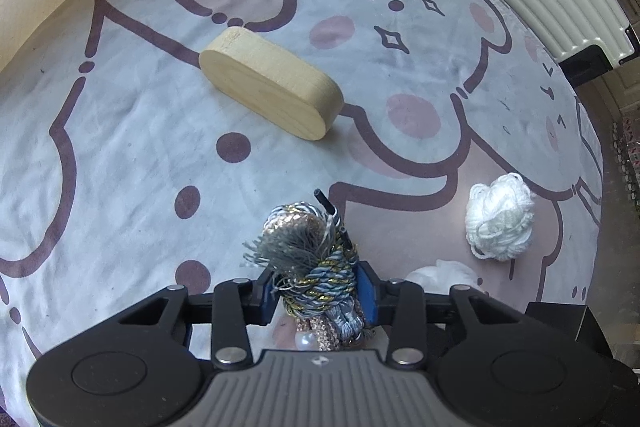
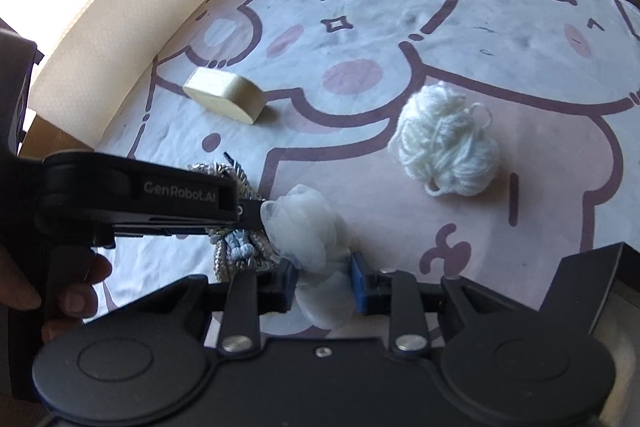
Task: Organize objects
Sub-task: 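Lift the rope with the left tool while the right tool lifts the mesh puff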
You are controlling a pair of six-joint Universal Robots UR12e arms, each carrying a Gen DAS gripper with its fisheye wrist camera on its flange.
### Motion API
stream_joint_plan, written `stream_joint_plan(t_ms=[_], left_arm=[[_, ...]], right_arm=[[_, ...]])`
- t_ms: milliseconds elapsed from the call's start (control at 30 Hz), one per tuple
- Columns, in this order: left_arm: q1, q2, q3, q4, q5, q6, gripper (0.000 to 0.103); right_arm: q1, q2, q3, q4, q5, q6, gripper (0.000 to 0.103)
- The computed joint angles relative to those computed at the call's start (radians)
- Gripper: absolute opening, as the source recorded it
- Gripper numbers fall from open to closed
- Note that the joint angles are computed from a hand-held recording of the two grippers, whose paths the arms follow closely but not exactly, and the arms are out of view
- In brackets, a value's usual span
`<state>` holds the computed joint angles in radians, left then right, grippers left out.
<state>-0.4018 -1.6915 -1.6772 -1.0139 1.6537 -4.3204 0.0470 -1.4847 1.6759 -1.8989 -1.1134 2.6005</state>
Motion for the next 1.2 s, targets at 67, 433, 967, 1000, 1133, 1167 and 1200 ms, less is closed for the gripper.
stream_joint_plan(t_ms=[67,433,967,1000,1133,1167,1200], left_arm=[[-0.005,0.001,0.007,-0.003,0.020,0.019,0.041],[-0.043,-0.001,0.058,-0.035,0.163,0.152,0.041],[-0.095,0.027,0.084,-0.003,0.310,0.359,0.041],[-0.098,0.028,0.086,-0.001,0.317,0.373,0.041],[-0.114,0.030,0.093,0.006,0.360,0.431,0.041],[-0.118,0.031,0.094,0.007,0.368,0.439,0.041],[-0.120,0.032,0.094,0.009,0.372,0.443,0.041]], right_arm=[[-0.007,-0.004,0.004,-0.026,0.003,0.040,0.029],[-0.019,-0.045,0.039,-0.158,-0.021,0.168,0.029],[-0.051,-0.125,0.096,-0.351,-0.005,0.320,0.029],[-0.051,-0.130,0.098,-0.356,-0.009,0.328,0.029],[-0.048,-0.143,0.104,-0.375,-0.030,0.343,0.029],[-0.051,-0.148,0.107,-0.383,-0.028,0.348,0.029],[-0.050,-0.151,0.110,-0.393,-0.037,0.355,0.029]])
